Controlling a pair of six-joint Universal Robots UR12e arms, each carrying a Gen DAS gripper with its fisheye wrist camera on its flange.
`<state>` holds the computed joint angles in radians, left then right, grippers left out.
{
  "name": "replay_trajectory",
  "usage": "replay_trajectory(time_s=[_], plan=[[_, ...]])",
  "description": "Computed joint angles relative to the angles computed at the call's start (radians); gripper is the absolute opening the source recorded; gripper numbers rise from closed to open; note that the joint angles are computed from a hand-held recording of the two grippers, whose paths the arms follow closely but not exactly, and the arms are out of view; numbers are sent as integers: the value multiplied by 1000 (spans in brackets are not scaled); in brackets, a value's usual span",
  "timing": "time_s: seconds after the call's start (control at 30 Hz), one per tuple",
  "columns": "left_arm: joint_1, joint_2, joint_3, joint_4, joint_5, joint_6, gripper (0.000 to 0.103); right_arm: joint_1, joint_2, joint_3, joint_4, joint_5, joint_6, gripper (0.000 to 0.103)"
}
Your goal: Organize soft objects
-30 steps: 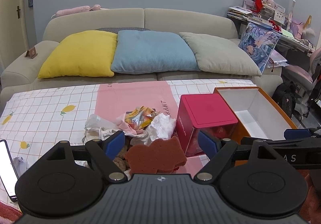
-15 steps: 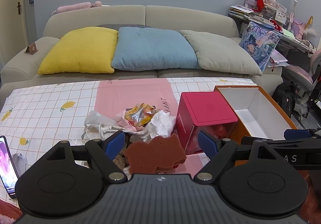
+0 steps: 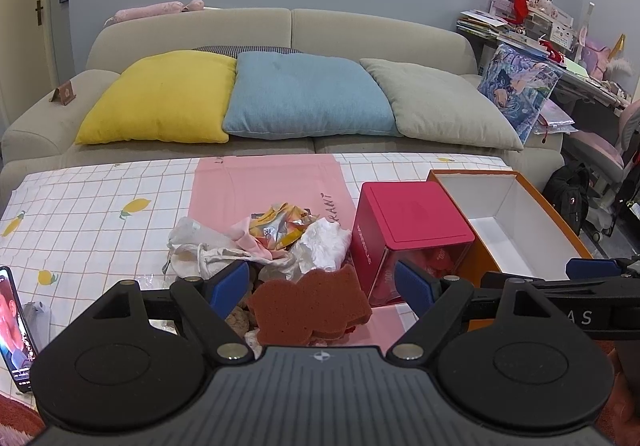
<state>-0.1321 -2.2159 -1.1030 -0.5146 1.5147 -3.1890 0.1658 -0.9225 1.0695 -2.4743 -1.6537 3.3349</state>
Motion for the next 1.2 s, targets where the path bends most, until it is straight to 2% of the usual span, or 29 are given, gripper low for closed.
replay_trajectory(time_s=[0.93, 1.07, 1.2], plan=[[4, 6, -9, -8, -4, -19, 97, 2, 3, -13, 31, 3, -15, 100], [9, 6, -5, -32, -21, -23, 97, 1, 8, -21, 40, 21, -34, 100], [26, 6, 3, -119, -78, -26, 93, -7, 15, -32, 64, 85, -70, 100]])
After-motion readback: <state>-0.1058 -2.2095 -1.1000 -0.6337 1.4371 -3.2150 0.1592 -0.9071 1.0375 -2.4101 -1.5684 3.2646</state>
